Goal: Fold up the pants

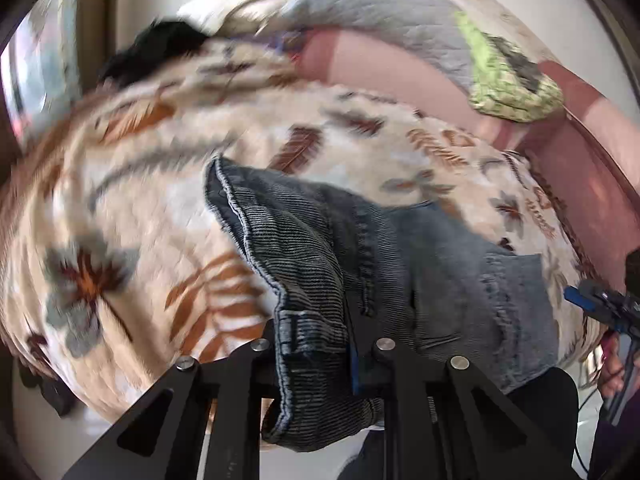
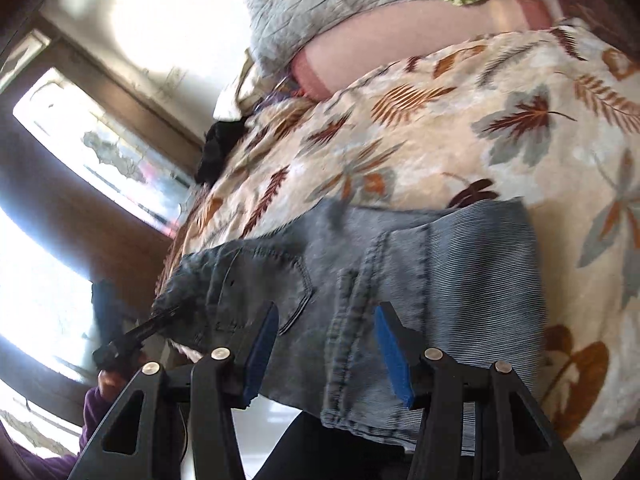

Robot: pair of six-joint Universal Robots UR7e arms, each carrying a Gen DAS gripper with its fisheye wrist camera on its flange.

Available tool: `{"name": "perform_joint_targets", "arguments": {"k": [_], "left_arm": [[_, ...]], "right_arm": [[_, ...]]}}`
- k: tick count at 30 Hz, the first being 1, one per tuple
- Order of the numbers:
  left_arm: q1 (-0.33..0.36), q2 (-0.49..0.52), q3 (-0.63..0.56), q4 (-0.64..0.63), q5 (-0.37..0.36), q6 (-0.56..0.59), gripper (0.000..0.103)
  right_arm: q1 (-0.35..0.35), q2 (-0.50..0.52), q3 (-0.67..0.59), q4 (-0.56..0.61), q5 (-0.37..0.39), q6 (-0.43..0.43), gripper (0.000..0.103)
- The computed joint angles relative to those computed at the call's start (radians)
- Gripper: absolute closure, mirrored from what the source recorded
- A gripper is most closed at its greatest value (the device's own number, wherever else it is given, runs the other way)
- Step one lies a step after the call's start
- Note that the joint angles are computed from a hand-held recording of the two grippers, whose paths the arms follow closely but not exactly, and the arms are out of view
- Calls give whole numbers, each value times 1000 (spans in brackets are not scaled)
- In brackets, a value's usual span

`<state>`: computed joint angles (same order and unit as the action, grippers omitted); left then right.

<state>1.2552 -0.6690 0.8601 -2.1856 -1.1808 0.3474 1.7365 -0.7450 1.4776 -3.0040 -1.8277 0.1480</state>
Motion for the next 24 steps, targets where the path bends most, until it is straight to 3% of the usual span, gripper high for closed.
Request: {"name": "perform_joint_targets", "arguments": {"k": [9,18,20,22,24], "left_arm": [[-138,-88,174,-73,-66,139,85],[-257,-41,274,-20,-136,190,85],[-276,-5,305,-59,-135,198,81],[-289,32,303,-27,-133,200,70],[-297,51,296,0,-130,211,70]], "right_arm": [[-50,-111,150,-157,2,50,49],[-96,-219,317,-339,-14,100,49],[-106,-236,345,-367,-20,115,49],[-113,-246,362,-379,-26,126,49],[-119,-256,375,-380,-35,138,49]]}}
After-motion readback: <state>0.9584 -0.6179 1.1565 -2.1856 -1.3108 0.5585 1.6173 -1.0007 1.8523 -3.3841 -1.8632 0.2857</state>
